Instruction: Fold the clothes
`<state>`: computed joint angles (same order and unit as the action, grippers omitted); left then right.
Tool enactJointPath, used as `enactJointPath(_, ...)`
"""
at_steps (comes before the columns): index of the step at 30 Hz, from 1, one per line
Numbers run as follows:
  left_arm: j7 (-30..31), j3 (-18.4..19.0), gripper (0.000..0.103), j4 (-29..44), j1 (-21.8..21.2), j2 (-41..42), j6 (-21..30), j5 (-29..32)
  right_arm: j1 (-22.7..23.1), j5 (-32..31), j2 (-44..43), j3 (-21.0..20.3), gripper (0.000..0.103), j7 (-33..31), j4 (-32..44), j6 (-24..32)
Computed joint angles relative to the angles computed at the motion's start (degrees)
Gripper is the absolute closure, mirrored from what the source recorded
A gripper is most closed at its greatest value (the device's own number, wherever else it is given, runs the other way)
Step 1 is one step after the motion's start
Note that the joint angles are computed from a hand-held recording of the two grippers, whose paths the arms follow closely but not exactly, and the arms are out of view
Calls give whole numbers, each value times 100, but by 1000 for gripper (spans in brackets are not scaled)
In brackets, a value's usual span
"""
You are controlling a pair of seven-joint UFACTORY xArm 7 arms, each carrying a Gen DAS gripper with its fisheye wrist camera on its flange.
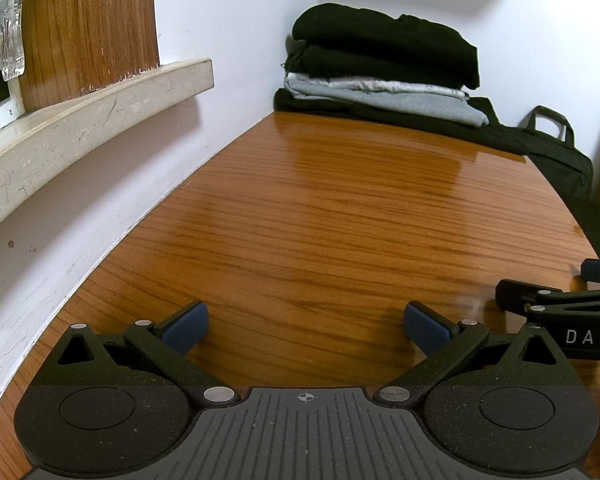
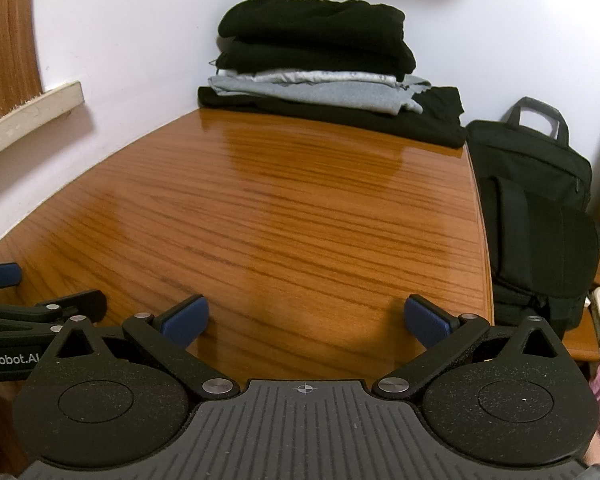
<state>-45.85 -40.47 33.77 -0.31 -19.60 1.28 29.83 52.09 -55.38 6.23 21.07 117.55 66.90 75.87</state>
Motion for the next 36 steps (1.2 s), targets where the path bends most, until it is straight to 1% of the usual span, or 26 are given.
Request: enactJointPath(36,-82,65,0,32,-73,14,52,95,11,2,11,-5,0,7,12,9)
